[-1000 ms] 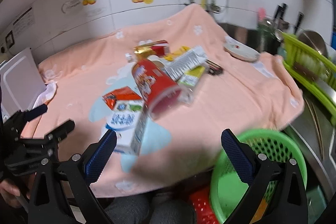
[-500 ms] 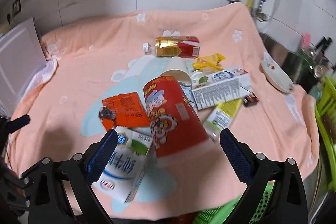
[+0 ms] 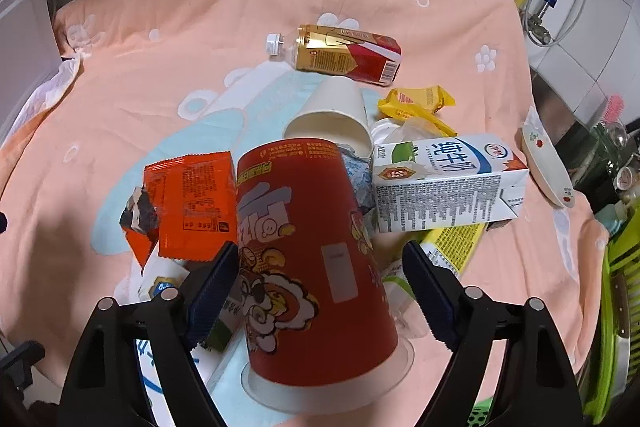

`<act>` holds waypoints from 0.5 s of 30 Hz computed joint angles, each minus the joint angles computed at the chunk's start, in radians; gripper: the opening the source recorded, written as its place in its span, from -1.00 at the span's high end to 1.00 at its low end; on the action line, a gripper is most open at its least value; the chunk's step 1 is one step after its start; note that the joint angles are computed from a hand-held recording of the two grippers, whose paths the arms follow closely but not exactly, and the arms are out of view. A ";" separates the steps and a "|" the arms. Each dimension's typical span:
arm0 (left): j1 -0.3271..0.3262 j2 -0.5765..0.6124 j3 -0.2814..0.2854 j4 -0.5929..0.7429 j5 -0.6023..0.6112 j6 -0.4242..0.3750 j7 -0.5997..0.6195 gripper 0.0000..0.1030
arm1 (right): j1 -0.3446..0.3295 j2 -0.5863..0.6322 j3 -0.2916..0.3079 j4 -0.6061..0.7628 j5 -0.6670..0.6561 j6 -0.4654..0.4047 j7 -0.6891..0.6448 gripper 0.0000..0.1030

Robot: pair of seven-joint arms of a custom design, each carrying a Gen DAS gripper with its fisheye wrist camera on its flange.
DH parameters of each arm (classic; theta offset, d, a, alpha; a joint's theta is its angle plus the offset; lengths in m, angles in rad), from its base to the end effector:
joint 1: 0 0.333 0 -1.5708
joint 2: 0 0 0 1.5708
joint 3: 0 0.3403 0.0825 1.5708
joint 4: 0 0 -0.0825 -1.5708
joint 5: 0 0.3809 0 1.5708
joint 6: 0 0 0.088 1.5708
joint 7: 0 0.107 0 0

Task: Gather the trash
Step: 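Reach the right tool to the red paper cup and grasp it, then carry the red cup into the green basket and release it while the left tool grasps the milk carton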

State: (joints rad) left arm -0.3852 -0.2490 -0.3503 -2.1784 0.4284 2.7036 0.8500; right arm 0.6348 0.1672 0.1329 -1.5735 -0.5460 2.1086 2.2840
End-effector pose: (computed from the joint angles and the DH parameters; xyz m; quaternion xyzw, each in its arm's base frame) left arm 0.3663 -0.3742 0.5991 -0.5212 0.7513 -0.3431 0.2151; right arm 0.4887 0.4277 0.6106 -0.7515 0.5871 -0.2504 0.1665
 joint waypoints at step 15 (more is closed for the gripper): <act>-0.036 0.054 0.010 0.055 -0.062 0.004 0.068 -0.90 | -0.016 -0.075 0.009 -0.082 0.005 0.092 0.082 -0.28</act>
